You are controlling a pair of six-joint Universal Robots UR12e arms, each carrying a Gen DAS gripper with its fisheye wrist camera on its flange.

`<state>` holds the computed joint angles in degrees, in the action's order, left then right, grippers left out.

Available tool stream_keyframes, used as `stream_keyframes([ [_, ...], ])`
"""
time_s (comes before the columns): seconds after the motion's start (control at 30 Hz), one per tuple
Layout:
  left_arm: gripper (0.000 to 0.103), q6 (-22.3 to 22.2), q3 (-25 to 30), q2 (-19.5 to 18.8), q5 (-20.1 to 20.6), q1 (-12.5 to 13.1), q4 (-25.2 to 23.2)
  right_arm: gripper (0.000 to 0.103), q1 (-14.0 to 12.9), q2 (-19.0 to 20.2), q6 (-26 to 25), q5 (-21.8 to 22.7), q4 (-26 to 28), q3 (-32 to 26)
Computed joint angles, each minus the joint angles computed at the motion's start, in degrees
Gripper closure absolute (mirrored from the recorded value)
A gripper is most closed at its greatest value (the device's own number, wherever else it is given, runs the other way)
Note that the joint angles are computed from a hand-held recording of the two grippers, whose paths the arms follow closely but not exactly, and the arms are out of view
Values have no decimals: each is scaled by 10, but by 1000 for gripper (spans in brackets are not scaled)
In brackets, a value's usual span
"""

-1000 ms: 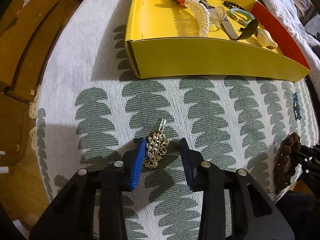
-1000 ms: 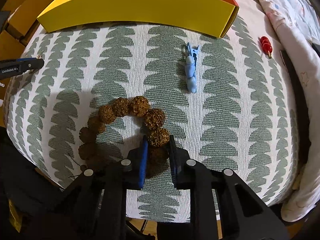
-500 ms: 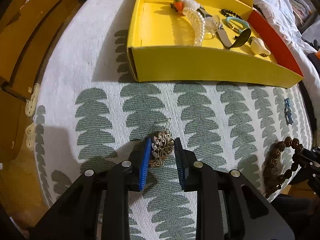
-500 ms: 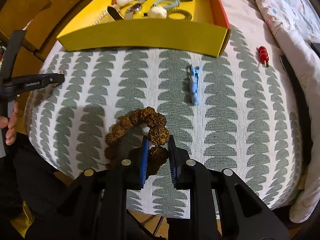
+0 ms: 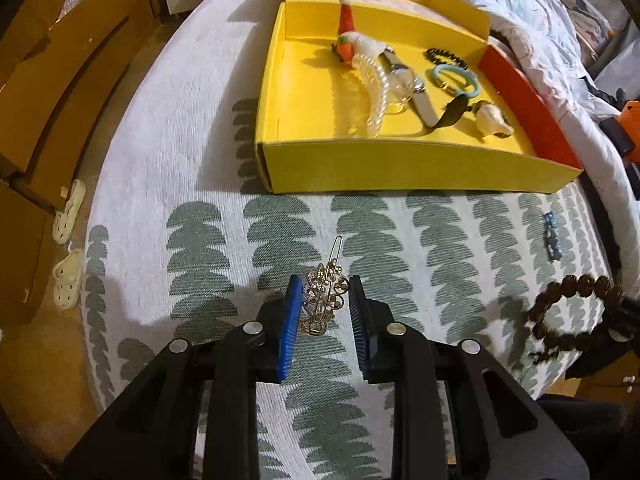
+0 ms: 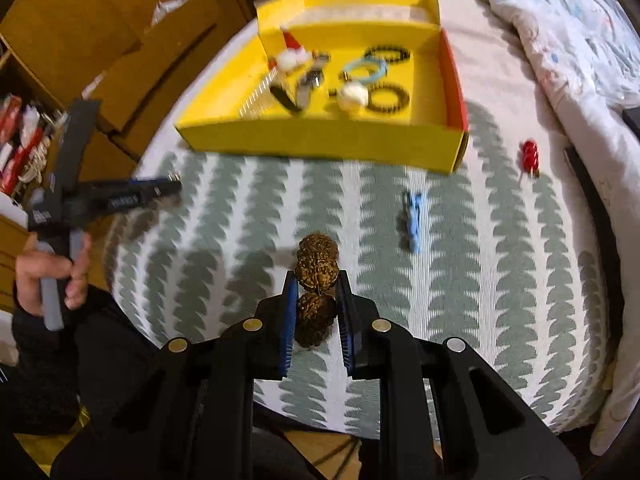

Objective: Organize jewelry
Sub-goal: 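Carry the rudraksha bracelet with right tool while left tool carries gold pin to box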

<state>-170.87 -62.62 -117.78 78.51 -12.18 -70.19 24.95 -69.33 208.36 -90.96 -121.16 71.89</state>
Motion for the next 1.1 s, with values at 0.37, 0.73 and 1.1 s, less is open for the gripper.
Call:
stream_keyframes([
  [0.37, 79, -12, 67, -16, -28, 0, -5, 84, -10, 20, -20, -2, -40, -71],
  [0.73, 79, -36, 262, -130, -7, -12, -96, 84, -40, 108, -45, 16, 33, -231],
  [1.1, 79, -57, 390, -222, 31, -19, -180, 83, -72, 189, -58, 50, 89, -333],
])
